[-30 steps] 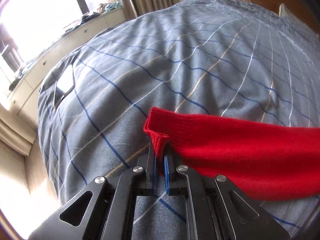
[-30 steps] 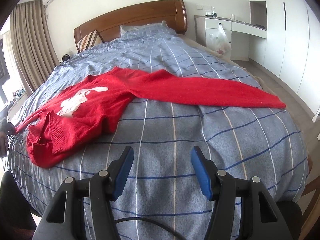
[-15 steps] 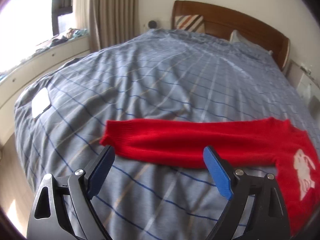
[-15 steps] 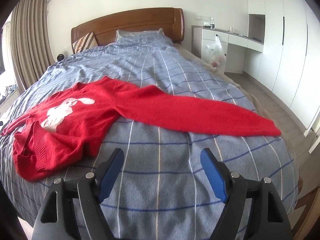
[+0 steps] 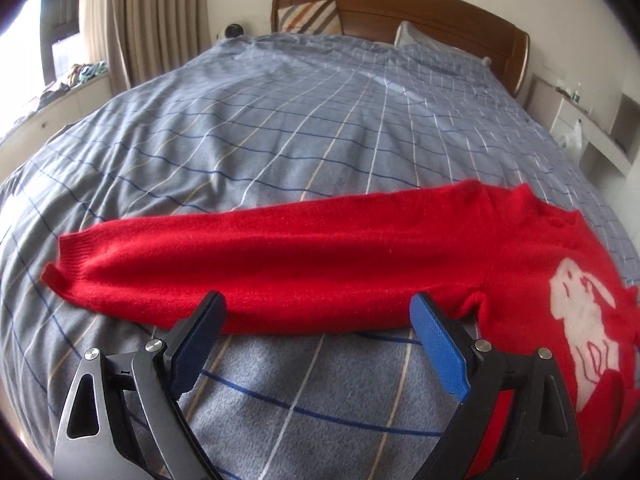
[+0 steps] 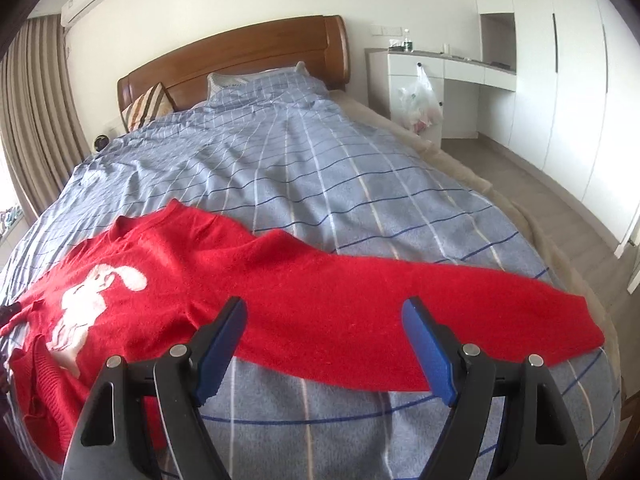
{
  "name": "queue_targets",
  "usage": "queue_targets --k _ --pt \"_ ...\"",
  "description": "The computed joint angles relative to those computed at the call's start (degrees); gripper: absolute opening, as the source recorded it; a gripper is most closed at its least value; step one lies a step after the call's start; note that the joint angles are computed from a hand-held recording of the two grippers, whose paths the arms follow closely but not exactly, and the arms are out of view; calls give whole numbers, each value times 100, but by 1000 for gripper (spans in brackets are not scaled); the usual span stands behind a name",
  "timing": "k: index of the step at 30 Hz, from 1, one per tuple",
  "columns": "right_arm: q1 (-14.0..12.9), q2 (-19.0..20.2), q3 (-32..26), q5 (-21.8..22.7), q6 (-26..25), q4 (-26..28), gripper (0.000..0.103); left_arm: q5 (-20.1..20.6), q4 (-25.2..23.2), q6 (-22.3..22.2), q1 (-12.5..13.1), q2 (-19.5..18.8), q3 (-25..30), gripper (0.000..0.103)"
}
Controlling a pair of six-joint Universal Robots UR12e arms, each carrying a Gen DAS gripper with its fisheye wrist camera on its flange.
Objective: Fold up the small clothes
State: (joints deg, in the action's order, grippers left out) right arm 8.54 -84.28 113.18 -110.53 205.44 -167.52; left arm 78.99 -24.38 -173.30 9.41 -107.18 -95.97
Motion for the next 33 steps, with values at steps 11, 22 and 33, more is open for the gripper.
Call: queue_targets --k 11,22,33 --pt "-117 349 -424 -191 155 432 79 404 -371 27 -45 -219 265 97" --pt "1153 227 -669 1093 -434 1122 79 -1303 -1019 1394 9 1476 -1202 94" --pt "1258 850 -1314 -357 33 2006 76 613 -703 904 -780 947 -810 93"
